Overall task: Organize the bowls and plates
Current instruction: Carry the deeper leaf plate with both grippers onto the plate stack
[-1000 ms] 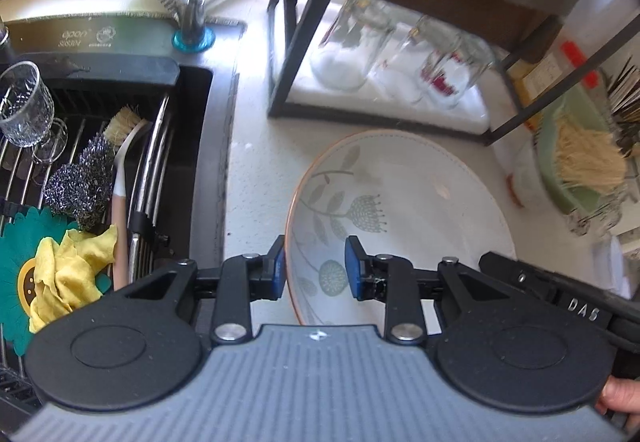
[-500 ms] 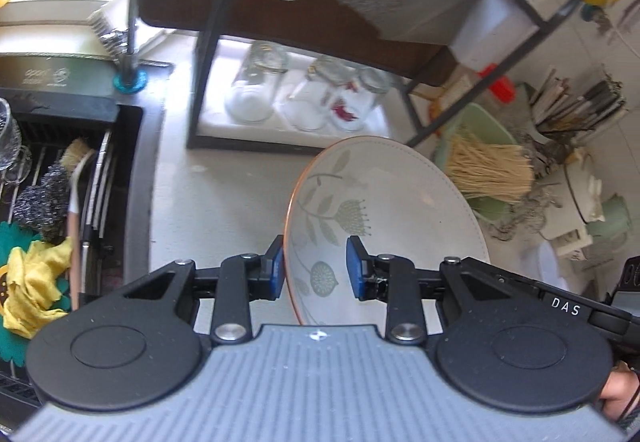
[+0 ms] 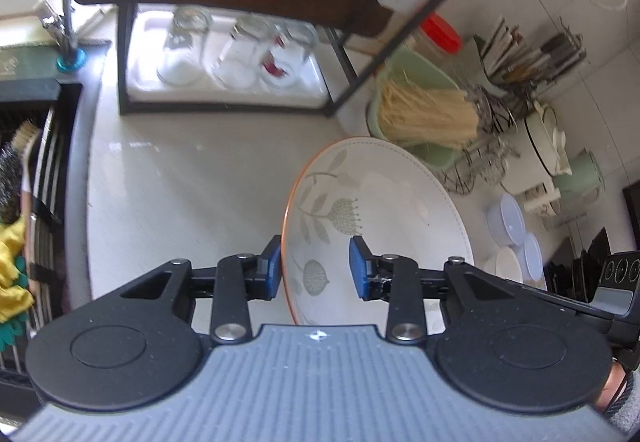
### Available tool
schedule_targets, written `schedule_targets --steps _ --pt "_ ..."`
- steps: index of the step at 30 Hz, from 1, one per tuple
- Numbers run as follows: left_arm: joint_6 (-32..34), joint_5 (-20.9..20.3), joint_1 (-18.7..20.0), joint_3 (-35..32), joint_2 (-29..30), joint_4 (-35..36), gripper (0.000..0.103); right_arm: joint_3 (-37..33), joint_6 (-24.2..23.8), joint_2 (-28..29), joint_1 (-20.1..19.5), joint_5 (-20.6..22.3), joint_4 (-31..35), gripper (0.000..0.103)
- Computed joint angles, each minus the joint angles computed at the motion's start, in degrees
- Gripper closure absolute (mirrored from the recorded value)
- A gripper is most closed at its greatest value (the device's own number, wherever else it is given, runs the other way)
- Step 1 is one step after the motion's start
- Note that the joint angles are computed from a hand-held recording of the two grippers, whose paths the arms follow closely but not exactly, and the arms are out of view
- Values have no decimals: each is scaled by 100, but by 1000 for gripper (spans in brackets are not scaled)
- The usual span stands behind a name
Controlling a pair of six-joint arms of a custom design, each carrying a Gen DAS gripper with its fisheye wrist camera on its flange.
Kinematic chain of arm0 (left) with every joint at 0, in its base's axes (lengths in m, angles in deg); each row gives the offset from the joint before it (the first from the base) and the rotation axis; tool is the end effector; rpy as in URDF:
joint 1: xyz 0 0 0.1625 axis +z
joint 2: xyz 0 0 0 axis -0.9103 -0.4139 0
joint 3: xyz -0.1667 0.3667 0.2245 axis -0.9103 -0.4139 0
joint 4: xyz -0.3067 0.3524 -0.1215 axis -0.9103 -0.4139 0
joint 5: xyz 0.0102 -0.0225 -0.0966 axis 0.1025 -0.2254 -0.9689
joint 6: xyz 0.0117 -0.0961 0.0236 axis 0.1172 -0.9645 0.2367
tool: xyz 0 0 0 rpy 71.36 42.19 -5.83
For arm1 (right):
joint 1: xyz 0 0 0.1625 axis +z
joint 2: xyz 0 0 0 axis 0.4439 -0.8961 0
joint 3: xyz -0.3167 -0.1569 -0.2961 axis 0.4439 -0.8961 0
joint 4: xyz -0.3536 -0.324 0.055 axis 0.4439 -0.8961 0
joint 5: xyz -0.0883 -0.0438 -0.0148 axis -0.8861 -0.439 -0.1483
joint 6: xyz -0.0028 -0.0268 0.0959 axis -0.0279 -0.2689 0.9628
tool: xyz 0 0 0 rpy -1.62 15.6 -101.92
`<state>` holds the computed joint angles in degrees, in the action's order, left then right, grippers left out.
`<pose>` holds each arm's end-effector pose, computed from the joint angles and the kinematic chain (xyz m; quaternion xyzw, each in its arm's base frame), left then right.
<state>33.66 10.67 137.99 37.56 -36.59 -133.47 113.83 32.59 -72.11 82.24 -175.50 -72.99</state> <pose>-0.0595 -0.7833 0.4230 -0.0318 0.9431 -0.2909 0.1581 0.3994 -0.8161 0.0901 0.1974 -0.9575 0.2033 0.0533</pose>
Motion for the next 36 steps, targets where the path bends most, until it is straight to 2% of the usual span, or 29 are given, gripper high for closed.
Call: schedule_targets --steps 6,9,13,16,26,32,36 --pt "-244 -9 -105 294 -2 -252 65 463 101 -333 -162 21 31 88" --pt "-362 51 -130 361 36 -298 65 648 -61 -460 -254 156 8 88" --pt "-509 252 -172 405 95 -159 65 674 -141 -457 -331 108 140 88" --pt "-721 280 -181 452 113 -77 65 716 -145 -498 -411 223 254 88" --pt "-1219 546 -243 562 263 99 65 762 -338 -568 -583 204 536 88" --pt "-1397 743 -312 520 367 271 64 704 -585 -550 -640 165 706 88" --pt "-1489 990 -386 461 455 448 65 679 -512 -557 -687 202 833 88"
